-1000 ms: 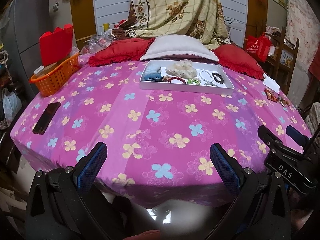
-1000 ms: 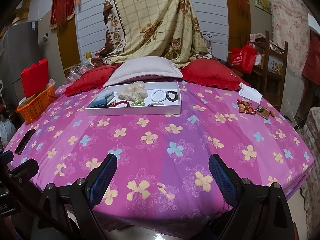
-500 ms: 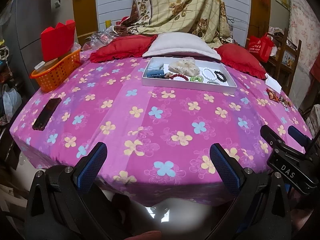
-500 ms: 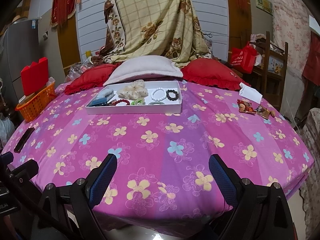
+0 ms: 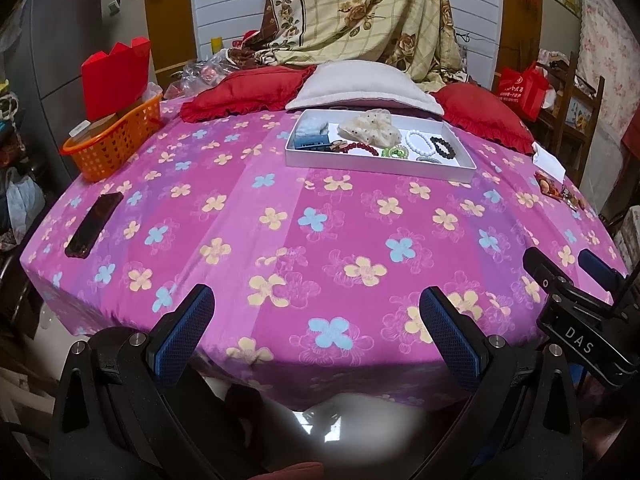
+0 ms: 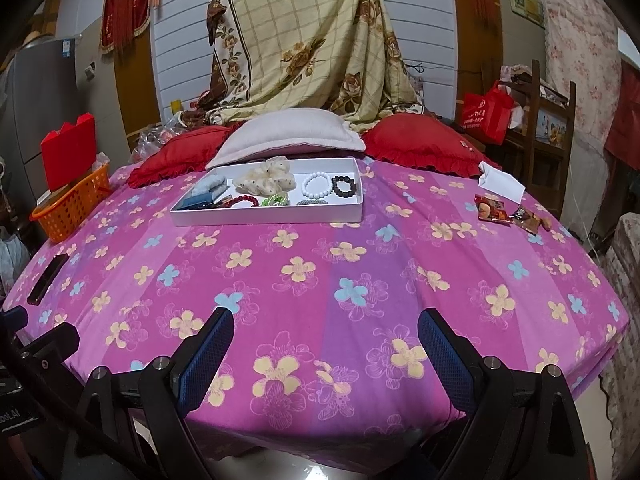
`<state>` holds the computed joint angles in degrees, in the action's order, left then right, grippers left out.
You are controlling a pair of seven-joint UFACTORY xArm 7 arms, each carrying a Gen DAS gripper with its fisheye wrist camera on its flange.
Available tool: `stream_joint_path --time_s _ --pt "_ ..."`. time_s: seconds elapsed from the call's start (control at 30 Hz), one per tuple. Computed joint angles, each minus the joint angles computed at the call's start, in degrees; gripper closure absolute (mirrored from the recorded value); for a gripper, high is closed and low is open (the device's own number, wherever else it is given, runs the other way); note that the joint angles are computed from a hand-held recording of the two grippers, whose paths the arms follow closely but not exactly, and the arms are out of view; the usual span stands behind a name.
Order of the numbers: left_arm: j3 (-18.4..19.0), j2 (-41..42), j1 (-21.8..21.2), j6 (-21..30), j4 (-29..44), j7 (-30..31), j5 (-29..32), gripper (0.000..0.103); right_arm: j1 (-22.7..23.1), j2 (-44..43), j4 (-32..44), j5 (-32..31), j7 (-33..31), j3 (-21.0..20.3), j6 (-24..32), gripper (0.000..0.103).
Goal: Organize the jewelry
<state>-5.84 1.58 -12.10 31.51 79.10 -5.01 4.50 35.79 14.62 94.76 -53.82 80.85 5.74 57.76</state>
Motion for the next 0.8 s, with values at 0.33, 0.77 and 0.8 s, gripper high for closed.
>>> stream_joint_path --time_s 0.33,0.77,0.8 --pt "0.0 0.0 0.0 -0.1 -0.1 -0.3 0.4 0.000 0.1 0.2 0.4 0.1 -0.1 -0.1 0.2 0.011" --pt "0.0 0.1 0.0 0.0 -0.1 -0.4 0.6 0.000 0.3 0.8 0.3 0.2 -0.1 -0.1 -0.5 0.011" --pt "0.1 0.0 0.0 -0.1 -0.3 -0.2 0.5 0.000 0.4 0.9 0.4 0.2 -0.2 -0.1 -0.5 0.011"
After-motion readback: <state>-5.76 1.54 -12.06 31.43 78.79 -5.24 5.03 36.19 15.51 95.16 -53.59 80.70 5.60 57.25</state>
